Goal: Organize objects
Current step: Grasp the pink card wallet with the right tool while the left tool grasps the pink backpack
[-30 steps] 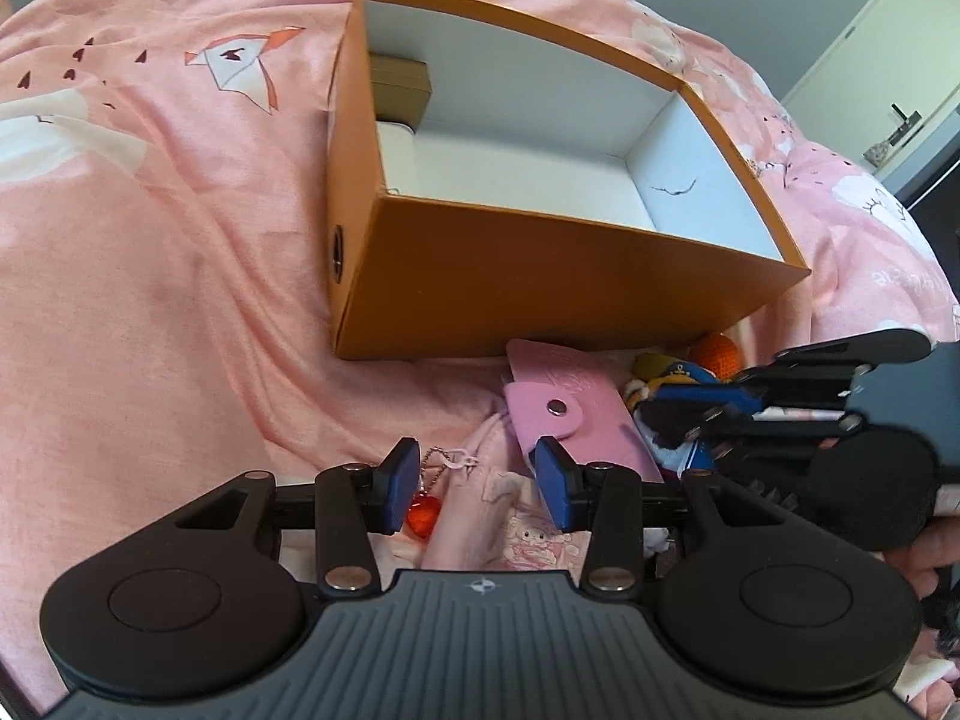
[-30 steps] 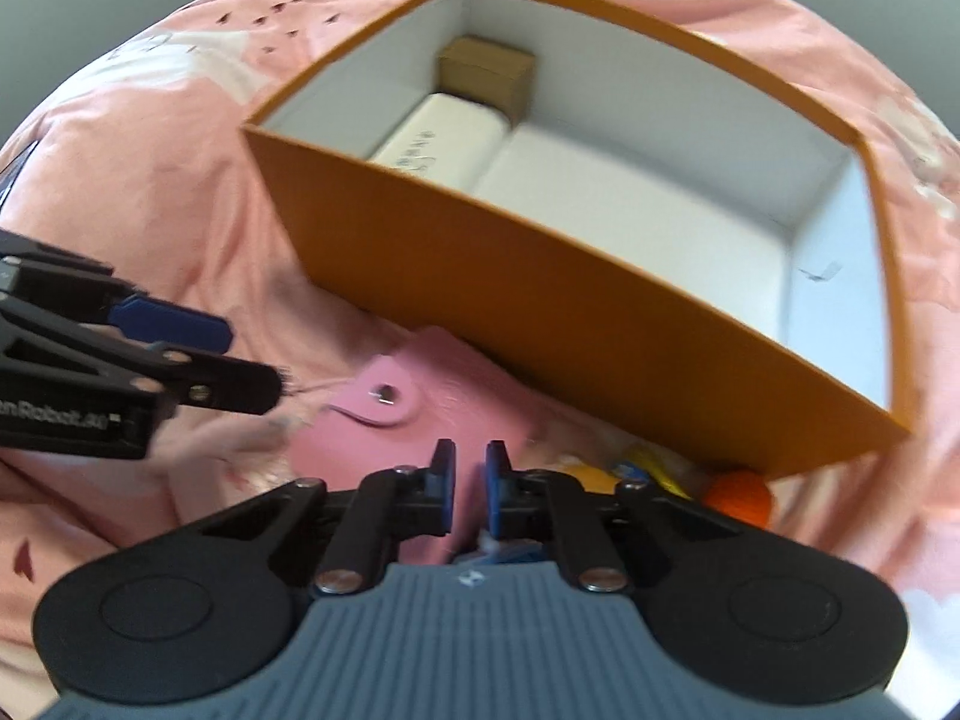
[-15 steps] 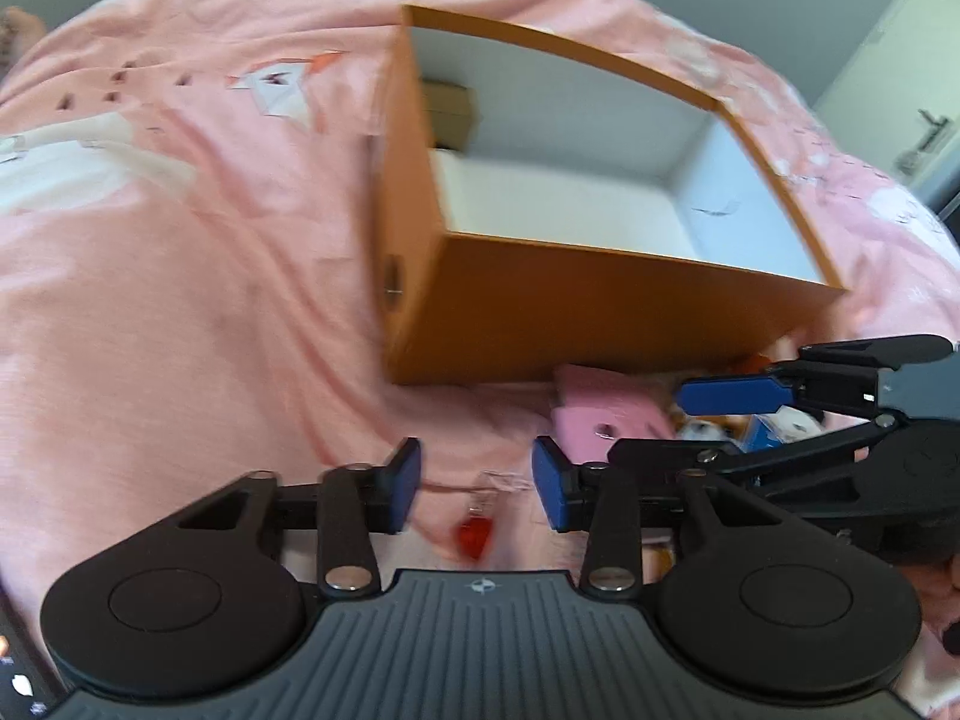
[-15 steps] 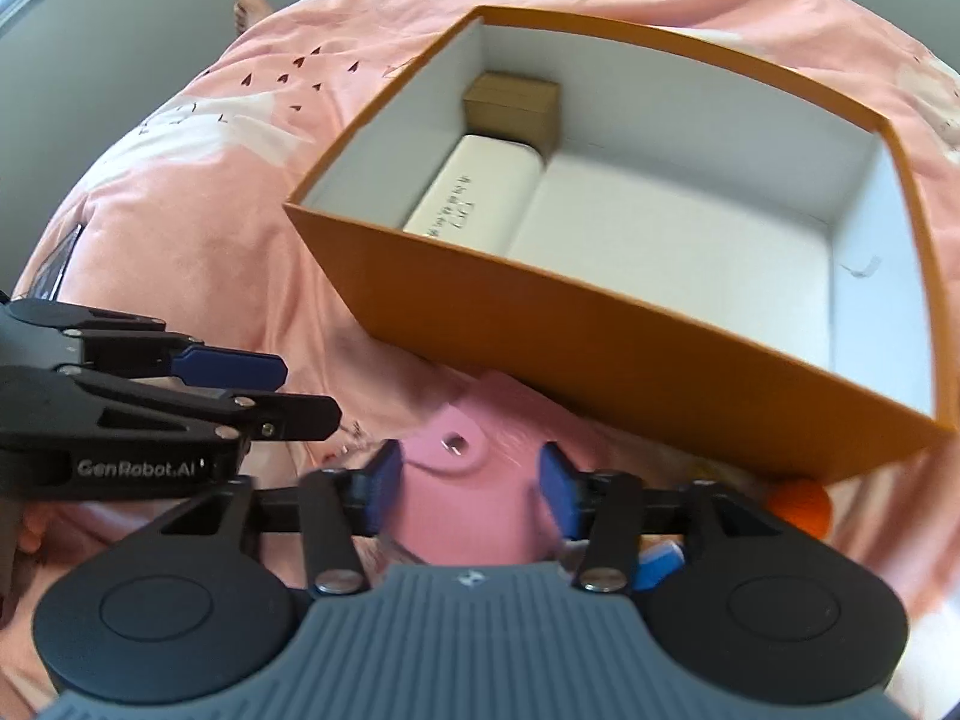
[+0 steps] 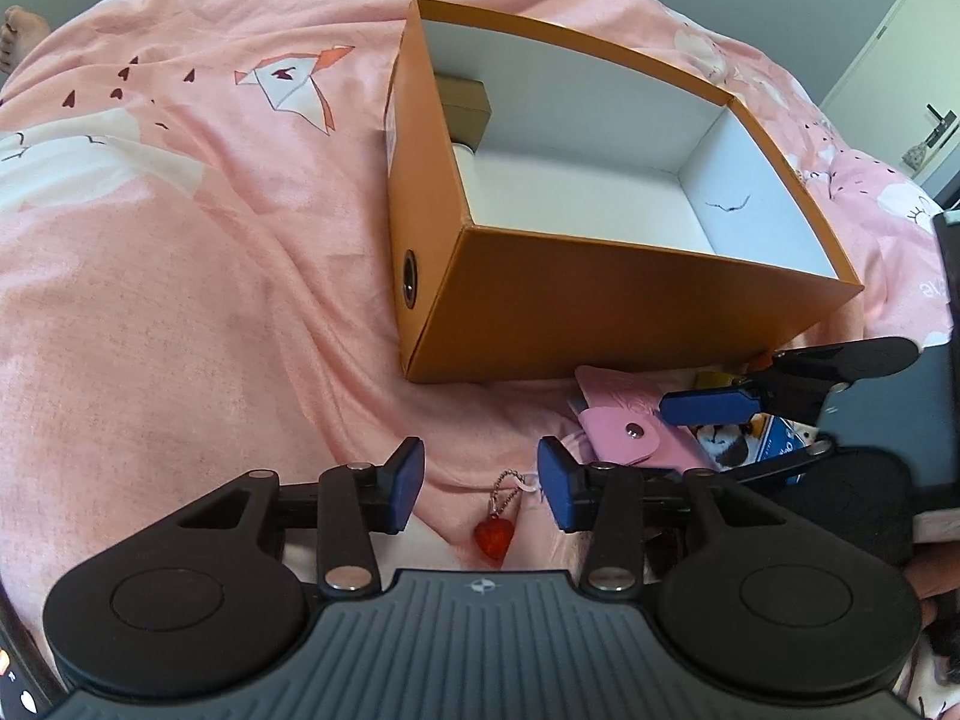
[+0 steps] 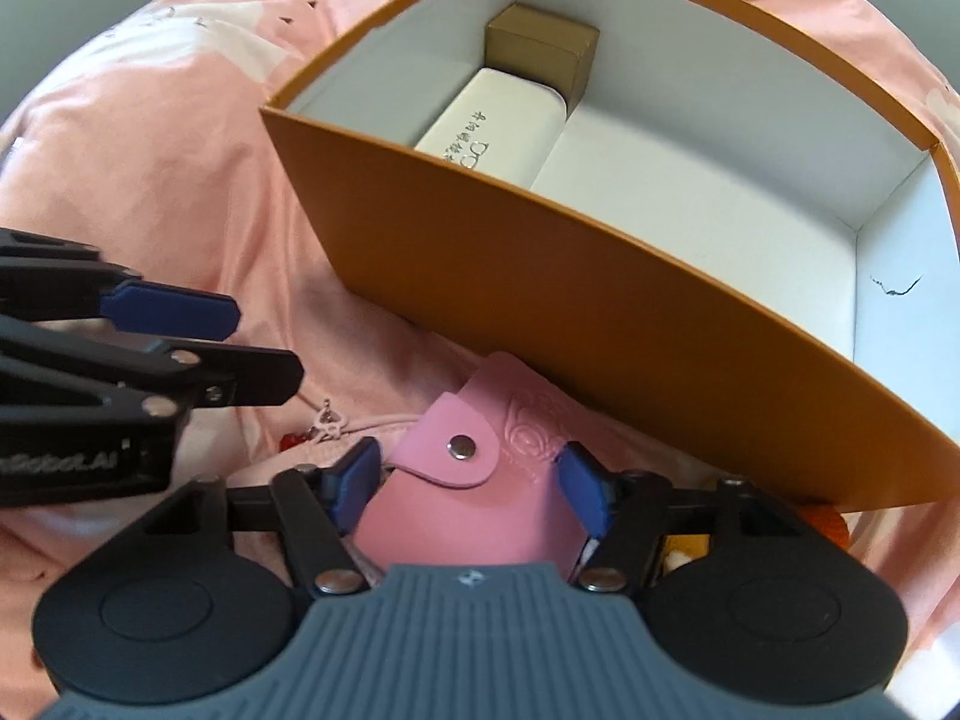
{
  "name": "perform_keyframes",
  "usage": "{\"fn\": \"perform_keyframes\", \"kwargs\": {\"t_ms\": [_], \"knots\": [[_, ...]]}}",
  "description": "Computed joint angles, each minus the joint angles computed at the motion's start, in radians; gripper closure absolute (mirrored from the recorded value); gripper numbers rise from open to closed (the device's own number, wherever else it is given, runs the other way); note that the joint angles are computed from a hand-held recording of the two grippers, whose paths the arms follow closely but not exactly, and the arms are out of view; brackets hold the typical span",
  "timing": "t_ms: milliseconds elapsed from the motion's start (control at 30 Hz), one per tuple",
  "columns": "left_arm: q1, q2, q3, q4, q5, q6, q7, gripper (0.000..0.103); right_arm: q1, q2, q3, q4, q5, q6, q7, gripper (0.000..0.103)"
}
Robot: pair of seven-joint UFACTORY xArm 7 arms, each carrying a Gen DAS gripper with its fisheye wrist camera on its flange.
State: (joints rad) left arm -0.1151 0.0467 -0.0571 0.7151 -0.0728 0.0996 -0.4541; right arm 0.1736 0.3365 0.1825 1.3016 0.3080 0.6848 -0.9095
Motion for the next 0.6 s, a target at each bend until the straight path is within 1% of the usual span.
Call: {"fn": "perform_keyframes", "kwargs": {"t_ms": [67,100,167,233,367,433,467,500,533,600], "knots": [[0.016,0.007,-0.037,0.008,-0.142,0.002,0.124,0.048,-0.027,-0.005,0.005,0.024,0.037,0.061,-0.023,0.055],[0.024,0.014,-0.055,0.017,-0.220,0.009,0.192,0.046,-0.040,-0.009,0.006,0.037,0.058,0.095,-0.035,0.058],[0.030,0.030,-0.080,0.041,-0.328,0.035,0.300,0.045,-0.058,-0.012,0.002,0.063,0.093,0.152,-0.049,0.066],[0.028,0.049,-0.089,0.064,-0.377,0.061,0.362,0.042,-0.071,-0.034,-0.005,0.061,0.120,0.171,-0.074,0.068],[0.018,0.075,-0.090,0.094,-0.408,0.101,0.410,0.041,-0.079,-0.086,-0.025,0.027,0.143,0.130,-0.131,0.069],[0.027,0.086,-0.104,0.109,-0.457,0.116,0.460,0.041,-0.076,-0.083,-0.039,0.040,0.127,0.111,-0.124,0.069],[0.036,0.093,-0.115,0.118,-0.502,0.123,0.500,0.041,-0.070,-0.076,-0.047,0.049,0.105,0.098,-0.111,0.074],[0.048,0.102,-0.129,0.128,-0.557,0.133,0.547,0.041,-0.058,-0.062,-0.058,0.061,0.061,0.080,-0.079,0.075],[0.052,0.108,-0.134,0.135,-0.594,0.139,0.574,0.041,-0.053,-0.033,-0.062,0.094,0.035,0.095,-0.053,0.074],[0.049,0.120,-0.129,0.145,-0.621,0.148,0.587,0.040,-0.077,0.039,-0.056,0.199,0.053,0.217,-0.015,0.074]]}}
